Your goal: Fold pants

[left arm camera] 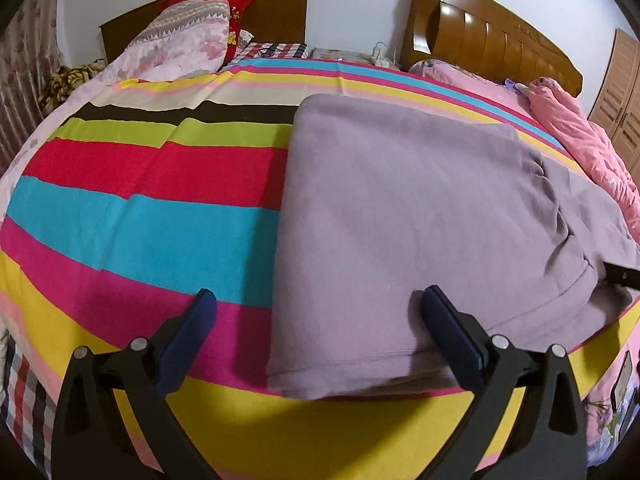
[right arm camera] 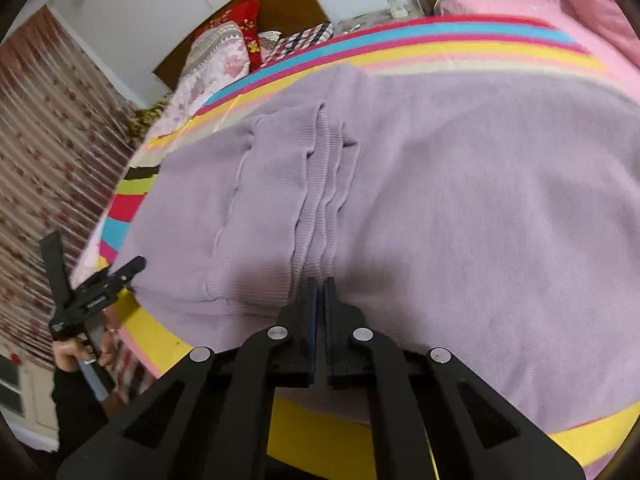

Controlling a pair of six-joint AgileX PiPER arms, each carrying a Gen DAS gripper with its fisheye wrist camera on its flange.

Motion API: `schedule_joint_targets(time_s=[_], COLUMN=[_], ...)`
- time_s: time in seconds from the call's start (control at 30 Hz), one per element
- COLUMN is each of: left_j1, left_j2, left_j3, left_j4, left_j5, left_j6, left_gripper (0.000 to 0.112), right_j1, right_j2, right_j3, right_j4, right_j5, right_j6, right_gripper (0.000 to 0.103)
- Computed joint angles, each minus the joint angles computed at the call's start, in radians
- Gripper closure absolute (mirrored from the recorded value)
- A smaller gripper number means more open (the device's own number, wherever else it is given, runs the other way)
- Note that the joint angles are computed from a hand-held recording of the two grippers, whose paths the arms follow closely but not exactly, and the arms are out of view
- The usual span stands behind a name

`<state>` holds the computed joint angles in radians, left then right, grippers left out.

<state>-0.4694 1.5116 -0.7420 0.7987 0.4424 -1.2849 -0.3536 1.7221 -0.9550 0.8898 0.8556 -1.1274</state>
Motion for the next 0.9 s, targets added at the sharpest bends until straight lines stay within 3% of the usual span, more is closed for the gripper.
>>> schedule_joint_targets(time_s=[0.07, 0.1, 0.13, 0.17, 0.23, 0.43, 0.57, 0.73, 0.8, 0.9], left_j1=[-0.002, -0.003, -0.006, -0.009, -0.012, -0.014, -0.015, -0.008, -0.012, -0.125], left_j2=[0.004, 0.006, 0.005, 0.006, 0.012, 0.012, 0.014, 0.015, 0.014, 0.025], left_j3=[-0.001, -0.002, 0.0, 0.001, -0.003, -0.006, -0.007, -0.014, -0.039, -0.133], left_j4=[0.009, 0.013, 0.017, 0.022, 0.03, 0.019, 0.015, -0.01, -0.082, 0.002], left_j5=[0.002, 0.003, 0.004, 0.005, 0.009, 0.018, 0.019, 0.021, 0.066, 0.337], left_j6=[-0.012, -0.018, -0.025, -0.033, -0.045, -0.039, -0.035, -0.008, 0.039, -0.105], left_gripper=[0.011, 0.011, 0.011, 0.011, 0.011, 0.011, 0.011, 0.011, 0.011, 0.011], right_j1=[0.037, 0.044, 0.05, 0.058, 0.094, 0.239, 0.27, 0.221, 0.193, 0.132], right_j2=[-0.088, -0.125, -0.154, -0.172, -0.173, -0.091, -0.12, -0.108, -0.1, -0.099], right_j3=[0.044, 0.065, 0.079, 0.094, 0.1, 0.11, 0.212, 0.212, 0.189, 0.139], right_j4=[-0.001, 0.034, 0.091, 0.153, 0.204, 0.155, 0.218, 0.24, 0.206, 0.129], right_j5=[-0.082, -0.093, -0.081, -0.071, -0.06, -0.187, -0.315, -0.259, -0.202, -0.087], right_j6=[-0.028, -0.079, -0.144, -0.206, -0.271, -0.282, -0.458, -0.508, -0.48, -0.397], right_gripper=[0.08, 0.064, 0.037, 0.027, 0.026, 0.044, 0.047, 0.046, 0.045, 0.045])
